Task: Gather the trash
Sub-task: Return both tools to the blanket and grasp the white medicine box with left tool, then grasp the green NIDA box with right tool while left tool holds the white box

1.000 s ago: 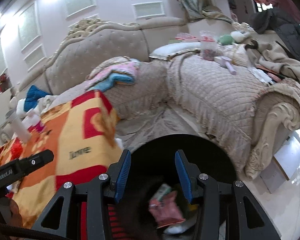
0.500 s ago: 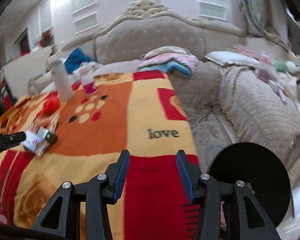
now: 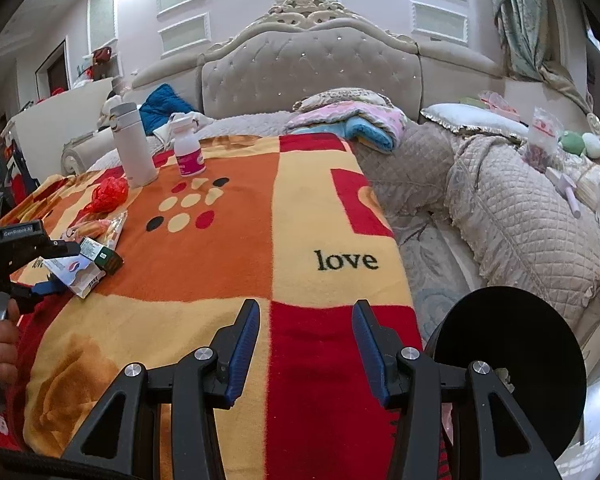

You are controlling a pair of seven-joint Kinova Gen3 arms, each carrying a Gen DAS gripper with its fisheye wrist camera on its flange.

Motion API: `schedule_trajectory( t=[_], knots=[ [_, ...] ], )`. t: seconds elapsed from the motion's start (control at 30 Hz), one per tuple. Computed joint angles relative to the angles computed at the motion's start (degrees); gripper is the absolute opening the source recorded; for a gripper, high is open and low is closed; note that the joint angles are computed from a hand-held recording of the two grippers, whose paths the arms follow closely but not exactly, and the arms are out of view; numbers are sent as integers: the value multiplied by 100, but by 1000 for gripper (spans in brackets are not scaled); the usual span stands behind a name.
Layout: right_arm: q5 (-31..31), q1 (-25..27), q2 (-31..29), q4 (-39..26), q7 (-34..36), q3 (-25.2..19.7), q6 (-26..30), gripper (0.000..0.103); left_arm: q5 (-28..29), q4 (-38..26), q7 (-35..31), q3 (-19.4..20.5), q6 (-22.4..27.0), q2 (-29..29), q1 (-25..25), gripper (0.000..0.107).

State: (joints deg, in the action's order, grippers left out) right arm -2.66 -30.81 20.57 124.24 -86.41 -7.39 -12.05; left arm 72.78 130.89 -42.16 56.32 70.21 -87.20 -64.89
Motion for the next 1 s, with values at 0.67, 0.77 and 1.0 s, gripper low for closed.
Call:
schedule_trajectory(
  t=[0.67, 0.77, 1.0],
  knots=[
    [3052, 1803, 1614, -1850, -1306, -3777, 1788, 46, -1553, 505, -1078, -805, -77, 949, 2003, 23],
    [2973, 1453, 1997, -2616, -1026, -3786, 2455, 52, -1511, 596, -1168, -691, -351, 1009, 1871, 23],
    [2937, 766, 2685, -4030, -521, -3689, 3752, 53, -1157, 893, -1297, -401, -833, 935, 1548, 25]
  ],
)
